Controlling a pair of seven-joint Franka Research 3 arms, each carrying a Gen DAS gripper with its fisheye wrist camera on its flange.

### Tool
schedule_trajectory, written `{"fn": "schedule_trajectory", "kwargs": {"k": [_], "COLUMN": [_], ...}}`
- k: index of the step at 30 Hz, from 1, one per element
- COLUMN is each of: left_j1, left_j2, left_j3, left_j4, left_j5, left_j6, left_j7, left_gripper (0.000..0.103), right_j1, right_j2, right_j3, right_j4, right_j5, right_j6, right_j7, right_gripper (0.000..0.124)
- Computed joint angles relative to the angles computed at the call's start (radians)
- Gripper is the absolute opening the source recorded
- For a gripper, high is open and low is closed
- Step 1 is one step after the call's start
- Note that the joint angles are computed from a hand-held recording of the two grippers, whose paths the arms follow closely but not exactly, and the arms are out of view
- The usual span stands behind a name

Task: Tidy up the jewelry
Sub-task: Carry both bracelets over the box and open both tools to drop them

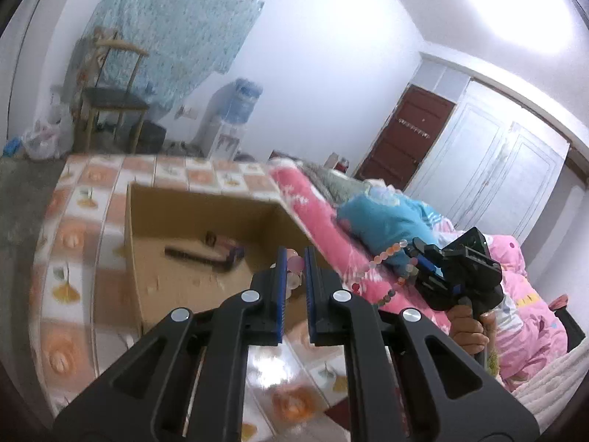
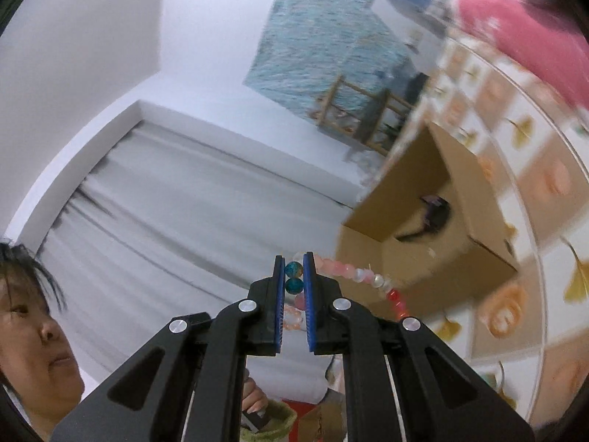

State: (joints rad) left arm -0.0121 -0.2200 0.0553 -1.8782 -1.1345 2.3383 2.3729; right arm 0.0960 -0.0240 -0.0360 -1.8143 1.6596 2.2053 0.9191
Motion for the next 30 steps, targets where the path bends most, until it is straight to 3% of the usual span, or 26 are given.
{"fn": "schedule_trajectory", "kwargs": {"k": [6,16,17,20,23,27,30], "left_j1": [0.012,0.059,0.063,0.074,0.082,0.089,0.095], "left_j2": [0.07,0.157,0.165,0.182,0.194,0.221,0.241], "left_j3": [-0.019,-0.067,-0.07,-0.082,-0.092,-0.104,-0.116], "left_j4": [0.078,0.098,0.102,0.109,0.115,0.141,0.163], "left_j5": [0.018,0.112,0.116,0.139,0.158,0.18,0.198], "left_j6": [0.041,0.051,0.048,0.038,0.033,0.021,0.009], "left_j7": [-0.014,-0.11,-0.116,-0.142,-0.154,-0.171,-0.185], "left_gripper": [0.008,0.008,0.008,0.008,0.008,0.008,0.008], "right_j1": [-0.014,-0.045,-0.037,0.083,0.151,0.128,0.094], "right_j2": [0.144,0.394,0.414,0.425,0.392,0.333,0.302], "right_j3": [0.032,0.107,0.105,0.02,-0.015,0.024,0.053], "right_j4": [0.215,0.501,0.533,0.588,0.551,0.477,0.428], "right_j5": [-0.103,-0.532,-0.612,-1.065,-1.325,-1.376,-1.324], "right_j6": [-0.012,-0.055,-0.067,-0.022,0.054,0.14,0.194], "right_j7": [0.069,0.353,0.394,0.557,0.621,0.618,0.615], "right_gripper": [0.01,0.01,0.01,0.01,0.011,0.011,0.011]}}
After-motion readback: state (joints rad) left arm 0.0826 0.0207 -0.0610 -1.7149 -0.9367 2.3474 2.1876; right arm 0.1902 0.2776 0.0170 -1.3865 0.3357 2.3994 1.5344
